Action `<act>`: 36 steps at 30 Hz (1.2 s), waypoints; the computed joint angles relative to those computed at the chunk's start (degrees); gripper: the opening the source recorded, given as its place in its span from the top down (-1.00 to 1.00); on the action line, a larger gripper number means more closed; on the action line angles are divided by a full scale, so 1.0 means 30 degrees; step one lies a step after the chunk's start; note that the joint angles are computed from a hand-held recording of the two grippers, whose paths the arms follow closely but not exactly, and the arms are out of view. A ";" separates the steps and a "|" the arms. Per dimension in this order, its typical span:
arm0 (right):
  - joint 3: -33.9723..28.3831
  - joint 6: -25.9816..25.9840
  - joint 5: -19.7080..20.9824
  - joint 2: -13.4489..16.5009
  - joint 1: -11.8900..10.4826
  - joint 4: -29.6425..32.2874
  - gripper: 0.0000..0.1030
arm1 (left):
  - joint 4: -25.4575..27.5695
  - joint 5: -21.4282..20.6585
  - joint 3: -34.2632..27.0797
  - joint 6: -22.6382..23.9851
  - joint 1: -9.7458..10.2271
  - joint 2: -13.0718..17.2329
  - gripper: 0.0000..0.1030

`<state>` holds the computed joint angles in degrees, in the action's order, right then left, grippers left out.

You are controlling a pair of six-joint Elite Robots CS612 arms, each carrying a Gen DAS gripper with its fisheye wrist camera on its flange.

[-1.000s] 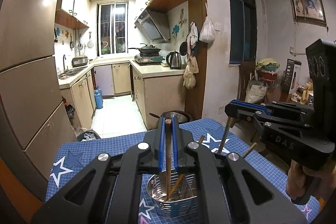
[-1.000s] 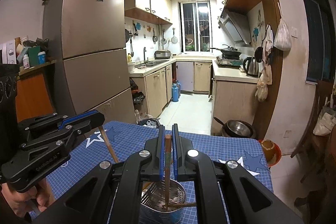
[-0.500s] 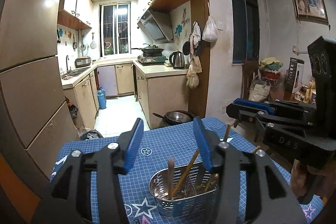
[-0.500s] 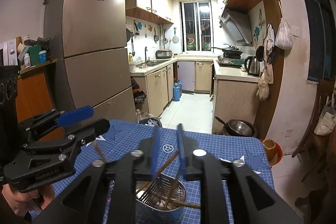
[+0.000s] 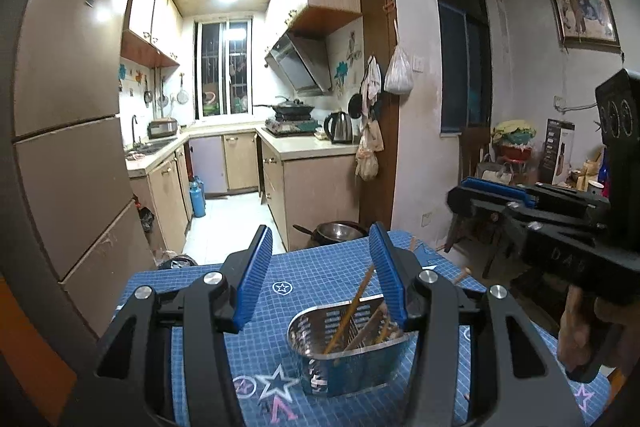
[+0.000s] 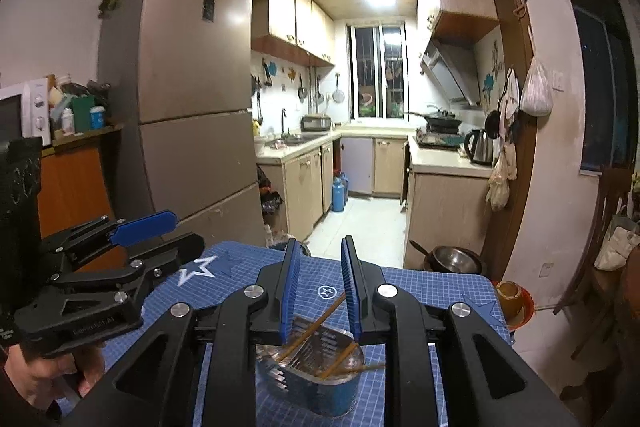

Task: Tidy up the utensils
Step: 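Open both tools over the teal holder and move them back toward the loose chopsticks, then close the left tool on a wooden chopstick while the right tool grasps another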

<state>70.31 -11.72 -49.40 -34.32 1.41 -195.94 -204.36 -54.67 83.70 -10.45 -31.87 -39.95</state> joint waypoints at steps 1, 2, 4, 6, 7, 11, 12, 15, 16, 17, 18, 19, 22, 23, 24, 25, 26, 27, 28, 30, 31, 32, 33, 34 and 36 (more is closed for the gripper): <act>0.0716 0.0095 0.0133 -0.0308 -0.0108 -0.0677 0.38 | -0.0338 0.0208 0.0370 0.0085 -0.0141 -0.0155 -0.03; 0.1434 0.0181 0.0334 -0.0602 -0.0226 -0.1370 0.33 | -0.1001 0.0617 0.0974 0.0335 -0.0397 -0.0381 -0.11; 0.3364 0.0304 0.0856 -0.1280 -0.0577 -0.3496 0.07 | -0.2144 0.1477 0.2031 0.1130 -0.0912 -0.0736 -0.18; 0.4965 0.0344 0.1264 -0.1751 -0.0890 -0.5220 -0.12 | -0.3120 0.2496 0.3285 0.1547 -0.1534 -0.1114 -0.22; 0.5795 0.0474 0.1496 -0.1934 -0.1098 -0.6172 -0.22 | -0.3461 0.2768 0.3739 0.1674 -0.1762 -0.1237 -0.22; 0.8448 0.0403 0.2056 -0.2306 -0.1814 -0.8312 -0.24 | -0.4655 0.4007 0.5763 0.1335 -0.2677 -0.1717 -0.25; 0.8883 0.0317 0.2100 -0.2326 -0.1924 -0.8566 -0.24 | -0.4983 0.4193 0.6374 0.0986 -0.2911 -0.1837 -0.25; 1.0523 -0.0413 0.1960 -0.2331 -0.2269 -0.9238 -0.23 | -0.5663 0.5070 0.7579 0.0134 -0.3521 -0.1960 -0.25; 1.1076 -0.0587 0.1870 -0.2265 -0.2388 -0.9583 -0.21 | -0.5705 0.5223 0.7849 -0.0114 -0.3645 -0.1969 -0.25; 1.1461 -0.0817 0.1867 -0.2231 -0.2459 -0.9725 -0.15 | -0.5688 0.5705 0.8165 -0.0395 -0.3880 -0.1886 -0.25; 1.2051 -0.1144 0.1854 -0.2140 -0.2624 -0.9934 0.02 | -0.5616 0.5968 0.8392 -0.0612 -0.4031 -0.1814 -0.25; 1.2329 -0.1208 0.1739 -0.2067 -0.2633 -1.0082 0.12 | -0.5334 0.6201 0.8732 -0.1170 -0.4212 -0.1719 -0.25; 1.3448 -0.2052 0.1514 -0.1792 -0.2850 -1.0087 0.44 | -0.3849 0.6243 0.9509 -0.3540 -0.4595 -0.1451 -0.25; 1.3797 -0.2485 0.1382 -0.1684 -0.2938 -0.9814 0.48 | -0.3326 0.6553 0.9620 -0.4087 -0.4740 -0.1267 -0.25; 1.4013 -0.2807 0.1233 -0.1617 -0.2932 -0.9674 0.55 | -0.2821 0.6462 0.9790 -0.4936 -0.4814 -0.1127 -0.25; 1.4253 -0.3394 0.0914 -0.1506 -0.2925 -0.9365 0.61 | -0.2404 0.6254 0.9956 -0.5665 -0.4829 -0.1085 -0.25; 1.4418 -0.3764 0.0688 -0.1400 -0.2903 -0.9052 0.63 | -0.1741 0.5979 1.0083 -0.6473 -0.4846 -0.0982 -0.25; 1.4535 -0.4147 0.0504 -0.1347 -0.2877 -0.8463 0.65 | -0.1108 0.5836 1.0159 -0.7077 -0.4886 -0.0876 -0.25; 1.4640 -0.4405 0.0292 -0.1272 -0.2863 -0.8097 0.68 | -0.0876 0.5617 1.0267 -0.7541 -0.4920 -0.0803 -0.25; 1.4739 -0.4477 -0.0055 -0.1089 -0.2847 -0.7920 0.68 | -0.0612 0.5140 1.0433 -0.8288 -0.4954 -0.0626 -0.25; 1.4750 -0.4472 -0.0187 -0.1012 -0.2846 -0.7772 0.68 | -0.0437 0.5093 1.0452 -0.8471 -0.4998 -0.0516 -0.25; 1.4754 -0.4461 -0.0319 -0.0936 -0.2836 -0.7668 0.68 | -0.0312 0.4956 1.0468 -0.8601 -0.5023 -0.0417 -0.25; 1.4774 -0.4510 -0.0484 -0.0819 -0.2810 -0.7637 0.68 | -0.0285 0.4729 1.0498 -0.8697 -0.5025 -0.0323 -0.25; 1.4781 -0.4569 -0.0661 -0.0702 -0.2765 -0.7624 0.68 | -0.0134 0.4495 1.0436 -0.8780 -0.5008 -0.0213 -0.25; 1.4751 -0.4498 -0.0874 -0.0565 -0.2670 -0.7505 0.68 | -0.0041 0.4223 1.0401 -0.8909 -0.4984 -0.0043 -0.25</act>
